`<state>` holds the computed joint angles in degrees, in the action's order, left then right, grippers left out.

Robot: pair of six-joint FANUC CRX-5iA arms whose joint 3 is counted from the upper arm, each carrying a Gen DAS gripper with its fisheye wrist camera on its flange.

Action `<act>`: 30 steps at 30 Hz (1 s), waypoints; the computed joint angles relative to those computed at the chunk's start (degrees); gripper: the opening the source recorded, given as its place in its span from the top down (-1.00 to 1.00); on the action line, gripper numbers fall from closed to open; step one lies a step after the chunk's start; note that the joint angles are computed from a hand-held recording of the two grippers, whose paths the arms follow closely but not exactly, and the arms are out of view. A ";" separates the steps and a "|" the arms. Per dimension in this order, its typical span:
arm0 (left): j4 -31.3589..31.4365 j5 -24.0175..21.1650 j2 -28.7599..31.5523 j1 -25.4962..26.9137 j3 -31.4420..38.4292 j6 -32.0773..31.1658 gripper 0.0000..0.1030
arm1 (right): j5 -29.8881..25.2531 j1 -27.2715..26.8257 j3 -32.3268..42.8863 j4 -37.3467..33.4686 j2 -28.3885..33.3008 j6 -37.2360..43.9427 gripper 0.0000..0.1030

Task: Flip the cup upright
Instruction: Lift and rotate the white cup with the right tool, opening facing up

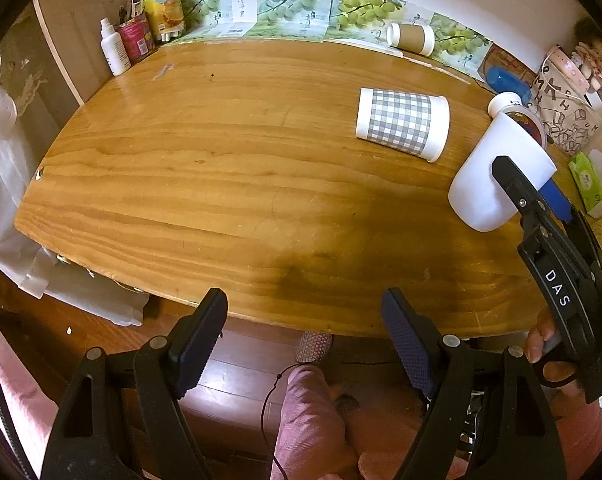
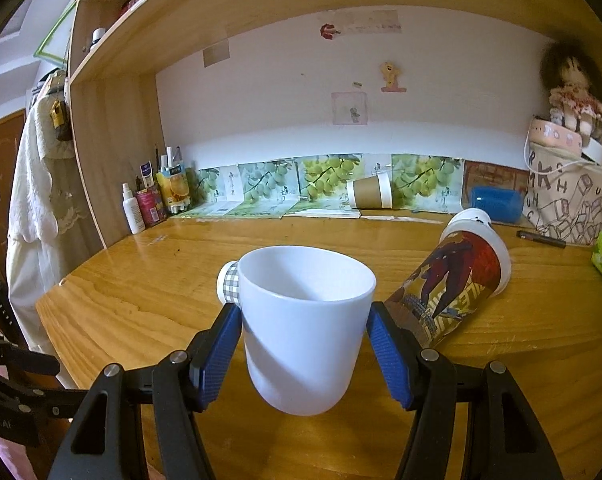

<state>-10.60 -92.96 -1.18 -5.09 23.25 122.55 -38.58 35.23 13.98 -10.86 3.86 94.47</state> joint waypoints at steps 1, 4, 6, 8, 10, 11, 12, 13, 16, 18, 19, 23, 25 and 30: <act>-0.08 -0.10 0.10 -0.06 0.09 0.14 -0.60 | 0.14 -0.07 -0.06 -0.12 0.06 -0.01 -0.27; 0.03 -0.49 0.40 -0.11 0.46 0.27 -0.60 | -0.33 -0.66 0.41 -1.87 0.42 1.10 -0.27; -0.21 -0.48 0.58 -0.29 0.69 0.16 -0.60 | -0.55 -1.01 0.48 -2.80 0.50 1.51 -0.27; -0.14 -0.67 0.94 -0.25 0.99 -0.26 -0.60 | -0.64 -1.21 0.36 -3.47 0.48 1.93 -0.27; -0.02 -0.82 1.22 -0.17 1.33 -0.60 -0.60 | -0.92 -1.37 0.27 -3.97 0.51 2.55 -0.27; -0.21 -0.80 1.36 -0.30 1.52 -0.62 -0.60 | -0.75 -1.43 0.10 -4.06 0.44 2.83 -0.27; -0.39 -0.80 1.50 -0.38 1.72 -0.69 -0.60 | -0.50 -1.42 -0.16 -4.10 0.35 3.20 -0.27; -0.36 -0.75 1.61 -0.34 1.84 -0.83 -0.60 | -0.24 -1.40 -0.51 -4.22 0.19 3.78 -0.27; -0.29 -0.62 1.80 -0.34 2.08 -1.13 -0.60 | -0.04 -1.30 -0.96 -4.33 0.04 4.73 -0.27; -0.29 -0.66 2.00 -0.33 2.28 -1.42 -0.60 | 0.06 -1.28 -1.29 -4.54 -0.11 5.37 -0.27; -0.29 -0.69 2.08 -0.30 2.35 -1.61 -0.60 | 0.07 -1.23 -1.48 -4.62 -0.18 5.71 -0.27; -0.52 -0.96 2.37 -0.38 2.61 -1.79 -0.60 | 1.61 -0.83 -2.90 -4.15 -0.86 6.23 -0.27; -0.41 -1.16 2.52 -0.29 2.73 -1.73 -0.60 | 2.05 -0.64 -3.31 -3.82 -1.06 6.55 -0.27; -0.44 -1.16 2.81 -0.54 3.22 -2.00 -0.60 | 1.92 -0.70 -3.79 -3.84 -1.55 7.09 -0.27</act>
<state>-11.05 -94.12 1.63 -5.63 26.48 120.55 -36.66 34.53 10.19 -14.70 2.31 101.56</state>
